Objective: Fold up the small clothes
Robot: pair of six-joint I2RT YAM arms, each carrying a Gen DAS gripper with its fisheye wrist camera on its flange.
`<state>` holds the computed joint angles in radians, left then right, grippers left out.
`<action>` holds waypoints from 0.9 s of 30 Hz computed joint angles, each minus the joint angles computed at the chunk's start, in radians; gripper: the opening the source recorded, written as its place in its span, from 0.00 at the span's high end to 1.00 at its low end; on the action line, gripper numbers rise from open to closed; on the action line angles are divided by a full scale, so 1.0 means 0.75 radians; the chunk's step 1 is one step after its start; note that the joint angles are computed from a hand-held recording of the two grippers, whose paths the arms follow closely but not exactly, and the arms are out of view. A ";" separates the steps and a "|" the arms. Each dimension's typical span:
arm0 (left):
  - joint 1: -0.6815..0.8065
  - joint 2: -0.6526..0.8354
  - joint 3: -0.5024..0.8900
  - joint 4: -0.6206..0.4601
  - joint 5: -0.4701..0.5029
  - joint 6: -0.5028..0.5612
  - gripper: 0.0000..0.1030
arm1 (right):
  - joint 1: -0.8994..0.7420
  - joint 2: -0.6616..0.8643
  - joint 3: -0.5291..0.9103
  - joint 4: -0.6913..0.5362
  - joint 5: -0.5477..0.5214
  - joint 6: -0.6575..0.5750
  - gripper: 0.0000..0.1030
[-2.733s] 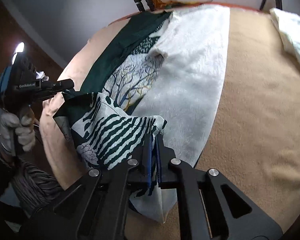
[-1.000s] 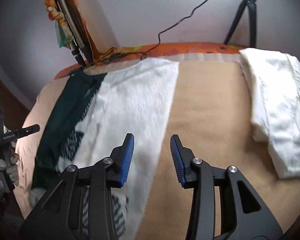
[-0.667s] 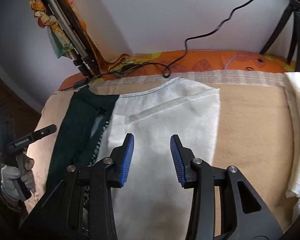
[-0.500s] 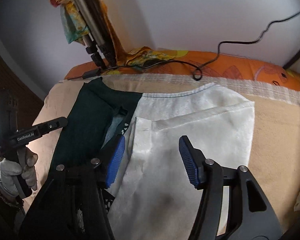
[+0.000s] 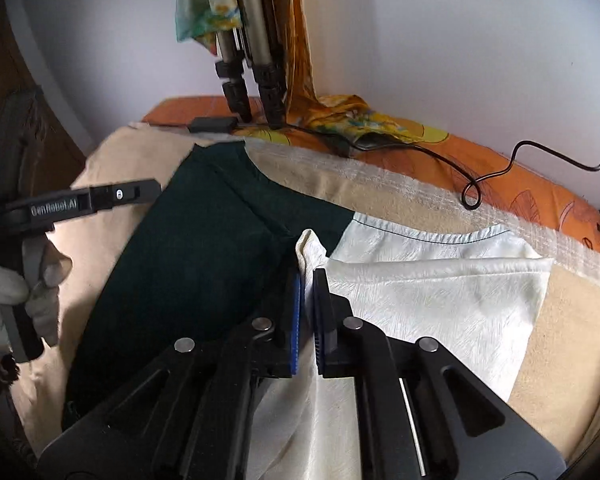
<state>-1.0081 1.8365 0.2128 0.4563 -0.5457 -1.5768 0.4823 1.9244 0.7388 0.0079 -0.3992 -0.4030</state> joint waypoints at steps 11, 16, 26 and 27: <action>0.180 0.099 0.041 0.198 0.081 0.315 0.71 | -0.612 0.200 0.300 -0.189 -0.255 0.008 0.45; 0.232 0.136 0.067 0.257 0.106 0.400 0.72 | -0.574 0.397 0.482 -0.269 -0.281 0.031 0.43; 0.219 0.112 0.099 0.226 0.072 0.454 0.98 | -0.471 0.302 0.349 -0.031 -0.190 0.052 0.95; 0.229 0.118 0.113 0.200 0.084 0.453 0.98 | -0.478 0.320 0.375 -0.060 -0.188 0.055 0.95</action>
